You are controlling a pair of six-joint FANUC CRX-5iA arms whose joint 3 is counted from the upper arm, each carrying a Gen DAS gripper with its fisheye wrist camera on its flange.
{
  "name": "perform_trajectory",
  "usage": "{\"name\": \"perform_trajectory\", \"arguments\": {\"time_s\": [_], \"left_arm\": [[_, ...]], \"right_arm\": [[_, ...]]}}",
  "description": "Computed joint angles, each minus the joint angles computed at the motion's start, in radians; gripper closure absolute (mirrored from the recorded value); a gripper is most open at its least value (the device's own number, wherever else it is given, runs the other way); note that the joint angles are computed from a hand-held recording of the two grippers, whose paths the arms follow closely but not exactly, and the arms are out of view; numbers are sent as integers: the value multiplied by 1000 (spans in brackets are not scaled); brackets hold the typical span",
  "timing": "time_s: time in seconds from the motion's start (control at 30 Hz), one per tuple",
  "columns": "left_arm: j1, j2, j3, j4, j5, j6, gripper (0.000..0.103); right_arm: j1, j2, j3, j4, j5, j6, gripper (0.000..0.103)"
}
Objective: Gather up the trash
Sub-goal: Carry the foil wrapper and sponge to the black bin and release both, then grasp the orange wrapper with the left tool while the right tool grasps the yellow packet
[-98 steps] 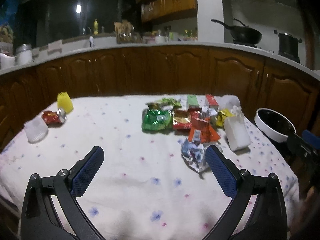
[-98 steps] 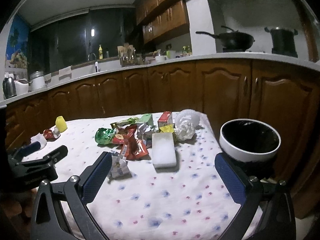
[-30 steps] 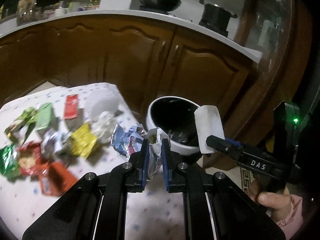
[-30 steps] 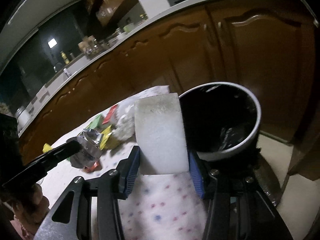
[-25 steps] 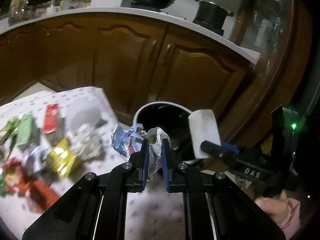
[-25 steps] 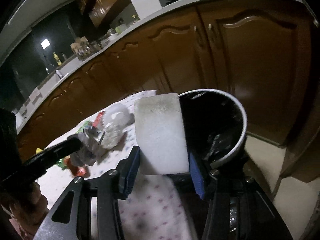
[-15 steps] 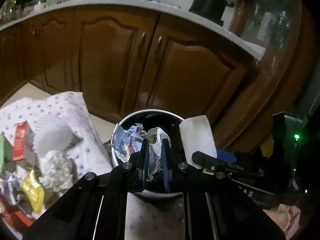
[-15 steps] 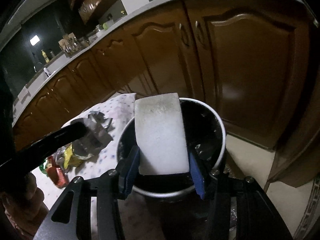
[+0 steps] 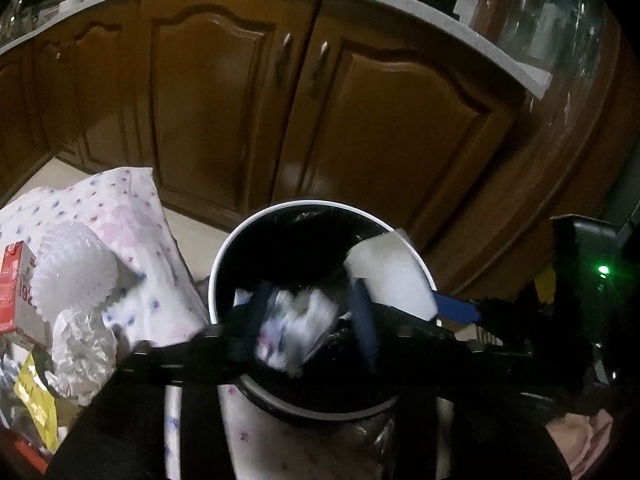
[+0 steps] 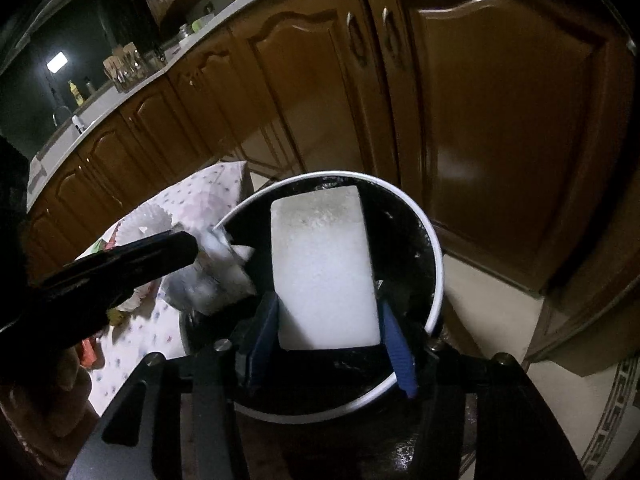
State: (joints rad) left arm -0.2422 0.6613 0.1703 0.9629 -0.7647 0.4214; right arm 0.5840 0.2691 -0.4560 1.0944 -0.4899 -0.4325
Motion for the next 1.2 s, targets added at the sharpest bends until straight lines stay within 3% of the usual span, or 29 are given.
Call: {"name": "perform_trajectory", "arguments": {"time_s": [0.03, 0.17, 0.3, 0.53, 0.97, 1.2], "left_arm": [[1, -7, -13, 11, 7, -6, 35], [18, -53, -99, 91, 34, -60, 35], [46, -99, -185, 141, 55, -92, 34], [109, -190, -358, 246, 133, -194, 34], [251, -292, -528, 342, 185, -297, 34], [310, -293, -537, 316, 212, -256, 34]], "right_arm": [[-3, -4, -5, 1, 9, -7, 43], [-12, -30, -48, 79, 19, -104, 37], [-30, -71, -111, 288, 52, -311, 32], [3, -76, -117, 490, 33, -494, 25], [86, 44, 20, 502, 91, -486, 20], [108, 115, 106, 463, 132, -422, 20]]}}
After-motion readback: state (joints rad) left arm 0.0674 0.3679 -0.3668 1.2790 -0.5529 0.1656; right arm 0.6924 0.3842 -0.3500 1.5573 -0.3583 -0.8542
